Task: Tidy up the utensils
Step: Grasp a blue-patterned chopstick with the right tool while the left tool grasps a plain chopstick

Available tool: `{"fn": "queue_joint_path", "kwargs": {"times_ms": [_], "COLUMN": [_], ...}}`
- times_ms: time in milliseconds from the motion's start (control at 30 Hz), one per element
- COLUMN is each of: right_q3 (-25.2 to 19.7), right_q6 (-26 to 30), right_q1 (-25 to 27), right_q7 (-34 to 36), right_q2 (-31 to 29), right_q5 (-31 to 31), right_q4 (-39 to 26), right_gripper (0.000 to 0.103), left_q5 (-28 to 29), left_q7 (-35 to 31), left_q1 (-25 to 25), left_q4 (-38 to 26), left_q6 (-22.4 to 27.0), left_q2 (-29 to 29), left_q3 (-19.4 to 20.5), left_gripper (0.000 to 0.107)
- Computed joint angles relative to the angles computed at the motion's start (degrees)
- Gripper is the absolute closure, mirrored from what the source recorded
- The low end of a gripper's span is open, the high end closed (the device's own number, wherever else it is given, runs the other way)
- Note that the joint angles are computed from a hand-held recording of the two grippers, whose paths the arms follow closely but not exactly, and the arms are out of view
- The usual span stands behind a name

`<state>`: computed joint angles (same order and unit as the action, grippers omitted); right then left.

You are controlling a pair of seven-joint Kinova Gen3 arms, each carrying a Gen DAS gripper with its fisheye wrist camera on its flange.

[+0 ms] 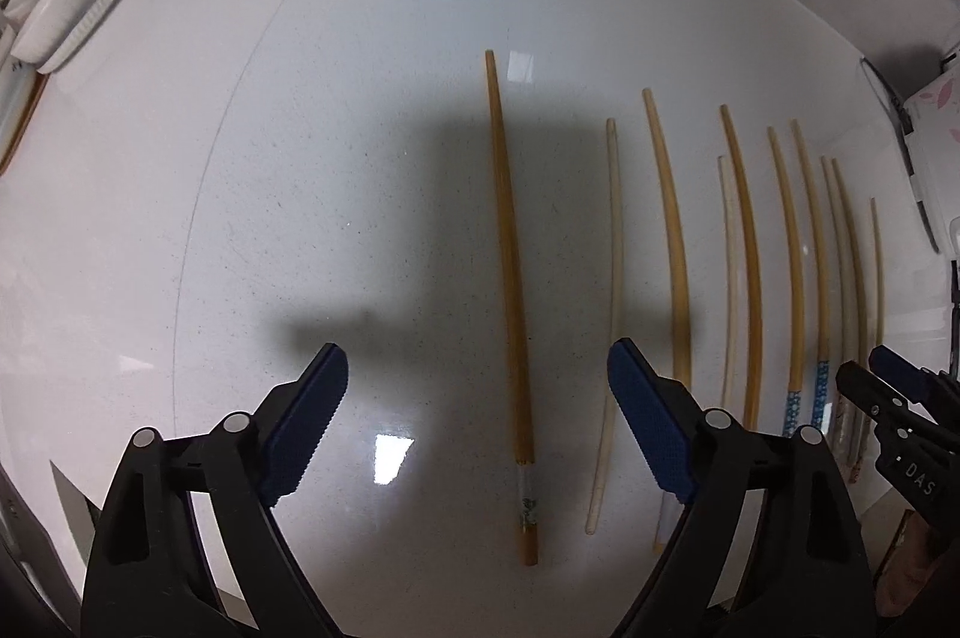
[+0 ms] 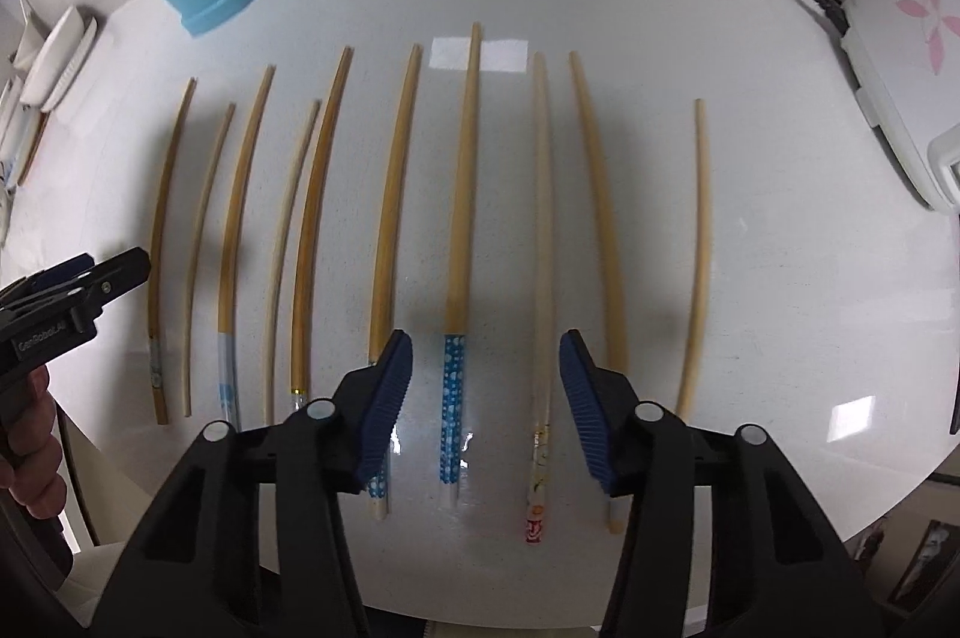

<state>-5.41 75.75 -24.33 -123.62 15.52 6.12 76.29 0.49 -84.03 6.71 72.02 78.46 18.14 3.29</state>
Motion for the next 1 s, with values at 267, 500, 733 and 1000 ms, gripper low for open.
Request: {"fn": "queue_joint_path", "kwargs": {"times_ms": [267, 500, 733, 1000], "right_q3": [0.11, 0.53, 1.08, 1.33], "right_q6": [2.87, 6.84, 9.4, 10.21], "right_q1": [0.25, 0.05, -0.94, -1.82], "right_q7": [0.8, 1.05, 0.74, 0.01], "right_q2": [3.5, 6.72, 9.79, 11.27], "right_q5": [-2.06, -3.41, -3.15, -3.02], "right_q4": [-2.75, -7.9, -12.25, -13.4], "right_gripper": [0.075, 0.087, 0.089, 0.096], "left_q5": [-1.04, -1.42, -2.57, -2.88], "left_q7": [-0.98, -1.07, -0.26, -1.2], "left_q1": [0.15, 0.9, 2.24, 3.25], "left_q4": [-1.26, -5.01, -9.94, -15.44], "left_q6": [1.19, 3.92, 8.38, 13.49], "left_q2": [2.37, 5.85, 8.86, 11.27], "left_q3": [-0.16, -0.2, -0.34, -0.25], "left_gripper": [0.025, 0.035, 0.043, 0.078]}}
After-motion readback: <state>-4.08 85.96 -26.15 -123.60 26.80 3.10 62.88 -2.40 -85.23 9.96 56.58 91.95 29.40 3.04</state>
